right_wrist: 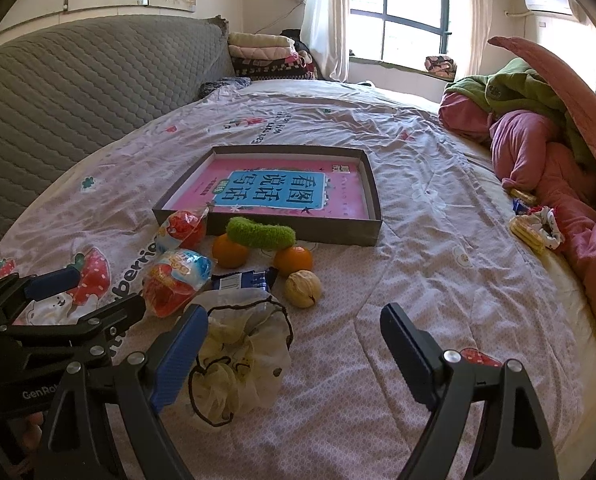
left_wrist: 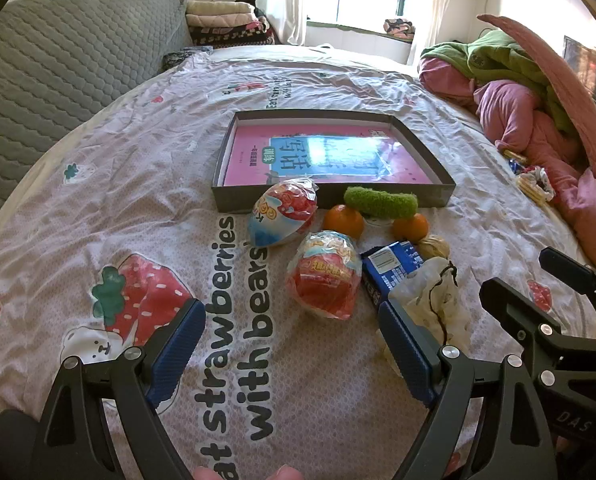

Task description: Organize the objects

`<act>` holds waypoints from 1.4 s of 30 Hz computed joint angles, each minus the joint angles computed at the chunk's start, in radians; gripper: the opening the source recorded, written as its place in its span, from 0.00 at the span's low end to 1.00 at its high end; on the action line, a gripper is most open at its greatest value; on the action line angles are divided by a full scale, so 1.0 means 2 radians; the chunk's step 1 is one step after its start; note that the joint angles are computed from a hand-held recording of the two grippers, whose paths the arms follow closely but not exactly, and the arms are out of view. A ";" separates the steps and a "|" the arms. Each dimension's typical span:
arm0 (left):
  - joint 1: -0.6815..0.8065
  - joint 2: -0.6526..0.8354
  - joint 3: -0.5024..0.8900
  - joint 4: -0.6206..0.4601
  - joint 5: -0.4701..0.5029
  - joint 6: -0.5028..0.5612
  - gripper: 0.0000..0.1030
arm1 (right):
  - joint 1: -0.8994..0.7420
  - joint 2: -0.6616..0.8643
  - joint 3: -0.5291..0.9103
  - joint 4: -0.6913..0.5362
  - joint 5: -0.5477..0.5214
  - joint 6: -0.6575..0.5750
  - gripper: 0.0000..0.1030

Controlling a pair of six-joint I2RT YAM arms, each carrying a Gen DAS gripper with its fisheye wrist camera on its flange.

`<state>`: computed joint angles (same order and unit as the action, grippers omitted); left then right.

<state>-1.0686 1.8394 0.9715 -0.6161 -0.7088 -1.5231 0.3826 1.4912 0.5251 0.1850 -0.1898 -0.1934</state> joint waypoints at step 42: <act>0.024 0.007 -0.046 0.097 0.062 0.033 0.86 | -0.025 0.088 0.017 -0.006 -0.019 -0.024 0.85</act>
<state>-1.0196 1.8527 0.8802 -0.4216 -0.5839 -1.4576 0.3329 1.6672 0.5583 0.1732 -0.2279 -0.2417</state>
